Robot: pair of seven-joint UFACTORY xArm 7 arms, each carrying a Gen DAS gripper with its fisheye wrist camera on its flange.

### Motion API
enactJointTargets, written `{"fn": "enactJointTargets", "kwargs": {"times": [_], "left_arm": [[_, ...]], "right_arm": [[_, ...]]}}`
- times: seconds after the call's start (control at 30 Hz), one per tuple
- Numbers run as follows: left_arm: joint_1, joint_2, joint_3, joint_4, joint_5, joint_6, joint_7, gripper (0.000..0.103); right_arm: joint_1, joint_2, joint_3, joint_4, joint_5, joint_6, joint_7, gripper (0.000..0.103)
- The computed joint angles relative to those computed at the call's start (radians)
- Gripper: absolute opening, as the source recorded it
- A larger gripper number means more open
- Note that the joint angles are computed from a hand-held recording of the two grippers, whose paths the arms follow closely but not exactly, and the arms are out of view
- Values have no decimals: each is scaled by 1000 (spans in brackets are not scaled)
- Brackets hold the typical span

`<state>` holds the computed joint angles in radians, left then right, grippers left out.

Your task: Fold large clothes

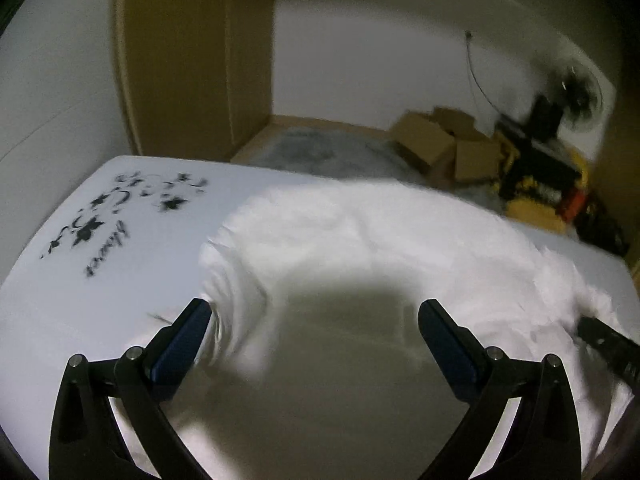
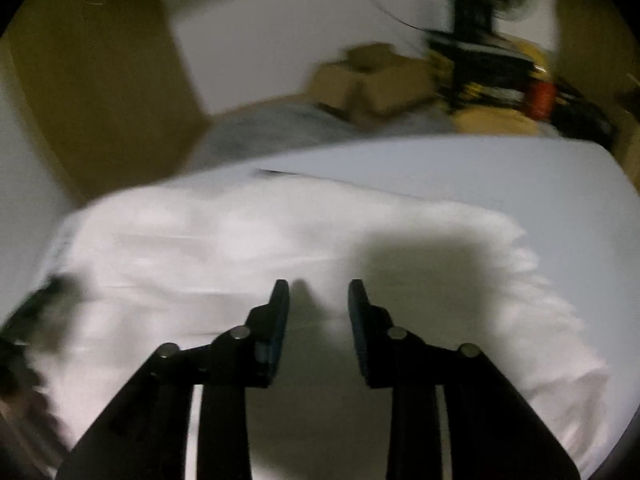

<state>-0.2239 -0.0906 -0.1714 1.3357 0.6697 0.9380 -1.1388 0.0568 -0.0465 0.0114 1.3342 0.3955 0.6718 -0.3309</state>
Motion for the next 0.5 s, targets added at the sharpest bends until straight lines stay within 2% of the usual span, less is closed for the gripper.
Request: {"fn": "enactJointTargets", "kwargs": {"times": [0.07, 0.13, 0.17, 0.2, 0.27, 0.33, 0.4, 0.43, 0.5], "left_arm": [[-14, 48, -17, 20, 54, 65, -14, 103], [-19, 39, 2, -26, 41, 31, -40, 103], [-13, 29, 13, -53, 34, -5, -61, 103], [-12, 36, 14, -49, 38, -5, -64, 103], [-19, 62, 10, -21, 56, 31, -57, 103], [-18, 37, 27, -42, -5, -5, -2, 103], [-7, -58, 39, -114, -65, -68, 75, 103], [6, -133, 36, -169, -53, -111, 80, 103], [48, -272, 15, -252, 16, -127, 71, 103]], "right_arm": [[27, -24, 33, -40, -74, -5, 13, 44], [42, -27, 56, -95, -206, -54, 69, 45], [50, -31, 58, -138, -221, -111, 72, 45], [56, -30, 52, -153, -201, -137, 66, 45], [60, -8, 48, -139, -208, -137, 88, 45], [62, -8, 51, -138, -262, -137, 120, 46], [62, -23, 43, -137, -255, -107, 101, 46], [53, -40, 43, -130, -237, -67, 76, 47], [61, -87, -4, -128, -82, -13, -7, 49]]}}
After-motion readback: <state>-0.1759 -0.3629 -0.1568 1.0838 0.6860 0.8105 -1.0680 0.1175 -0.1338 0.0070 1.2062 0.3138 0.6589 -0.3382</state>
